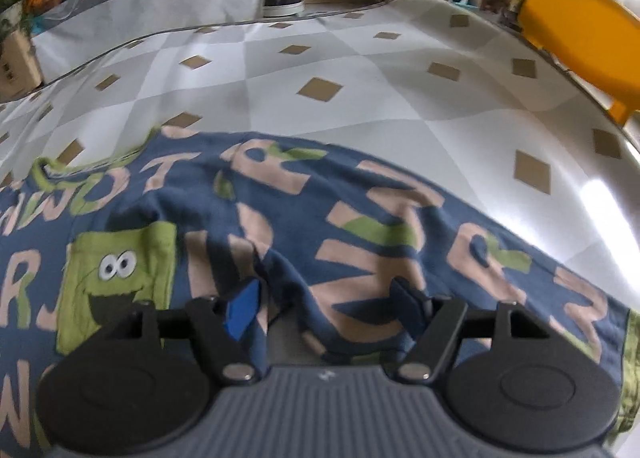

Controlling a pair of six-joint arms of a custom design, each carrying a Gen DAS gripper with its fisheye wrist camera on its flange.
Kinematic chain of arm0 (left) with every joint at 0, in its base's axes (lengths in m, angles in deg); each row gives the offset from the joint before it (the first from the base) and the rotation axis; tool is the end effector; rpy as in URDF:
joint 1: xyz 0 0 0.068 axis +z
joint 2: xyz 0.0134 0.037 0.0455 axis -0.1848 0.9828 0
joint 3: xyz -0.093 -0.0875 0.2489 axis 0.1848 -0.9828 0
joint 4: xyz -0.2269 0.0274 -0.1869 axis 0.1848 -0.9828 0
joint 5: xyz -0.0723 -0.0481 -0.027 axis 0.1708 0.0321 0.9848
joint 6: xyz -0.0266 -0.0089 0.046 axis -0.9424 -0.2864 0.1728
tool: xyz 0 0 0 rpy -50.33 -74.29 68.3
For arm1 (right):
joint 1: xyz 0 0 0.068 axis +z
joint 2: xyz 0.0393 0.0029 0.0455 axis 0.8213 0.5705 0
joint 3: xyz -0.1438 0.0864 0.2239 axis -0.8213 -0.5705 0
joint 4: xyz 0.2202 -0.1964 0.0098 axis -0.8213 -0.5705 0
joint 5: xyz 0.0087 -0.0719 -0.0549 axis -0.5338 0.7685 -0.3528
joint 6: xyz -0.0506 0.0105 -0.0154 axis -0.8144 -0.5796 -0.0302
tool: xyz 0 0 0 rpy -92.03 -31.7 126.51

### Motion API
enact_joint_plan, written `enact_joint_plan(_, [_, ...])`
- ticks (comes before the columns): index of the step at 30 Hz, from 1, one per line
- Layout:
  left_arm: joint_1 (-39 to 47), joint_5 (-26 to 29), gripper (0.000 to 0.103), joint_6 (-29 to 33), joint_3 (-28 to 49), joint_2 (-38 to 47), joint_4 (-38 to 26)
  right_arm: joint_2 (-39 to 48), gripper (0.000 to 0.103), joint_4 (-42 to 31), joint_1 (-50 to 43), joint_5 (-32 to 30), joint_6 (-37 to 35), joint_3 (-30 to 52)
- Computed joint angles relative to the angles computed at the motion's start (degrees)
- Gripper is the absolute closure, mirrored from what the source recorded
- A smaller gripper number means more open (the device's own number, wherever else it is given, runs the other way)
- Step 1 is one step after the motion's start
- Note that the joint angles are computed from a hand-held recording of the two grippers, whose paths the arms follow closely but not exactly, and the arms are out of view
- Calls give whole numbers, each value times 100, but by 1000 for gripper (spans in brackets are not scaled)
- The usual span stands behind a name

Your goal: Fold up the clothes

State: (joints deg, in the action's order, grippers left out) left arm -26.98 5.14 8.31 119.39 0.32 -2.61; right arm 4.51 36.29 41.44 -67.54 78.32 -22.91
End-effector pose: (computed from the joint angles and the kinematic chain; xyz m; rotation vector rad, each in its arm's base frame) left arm 0.2033 -0.0668 0.1589 0.9599 2.6677 -0.2612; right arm 0.1886 -0.0590 0.1320 0.9876 2.3725 -0.3926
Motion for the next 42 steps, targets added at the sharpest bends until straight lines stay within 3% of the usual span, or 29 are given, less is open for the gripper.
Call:
enact_joint_plan(5, [-50, -63, 15, 68, -69, -55, -19, 97, 32, -29, -84, -22, 259, 51])
enact_joint_plan(8, [-62, -98, 15, 15, -29, 0, -44, 1, 35, -306, -71, -272, 196, 232])
enact_joint_plan(13, [-58, -14, 15, -120, 23, 1, -130, -432, 35, 23, -44, -360, -165, 153])
enact_joint_plan(21, [58, 69, 15, -339, 218, 10, 121, 245, 35, 634, -825, -508, -124, 205])
enact_joint_plan(32, [252, 124, 15, -859, 637, 664, 174, 920, 30, 1228, -1000, 118, -69, 93])
enact_joint_plan(36, [242, 20, 15, -879, 646, 718, 160, 1076, 30, 1084, -957, 590, 39, 213])
enact_joint_plan(42, [294, 9, 15, -1002, 708, 783, 177, 800, 35, 670, -693, 582, 113, 382])
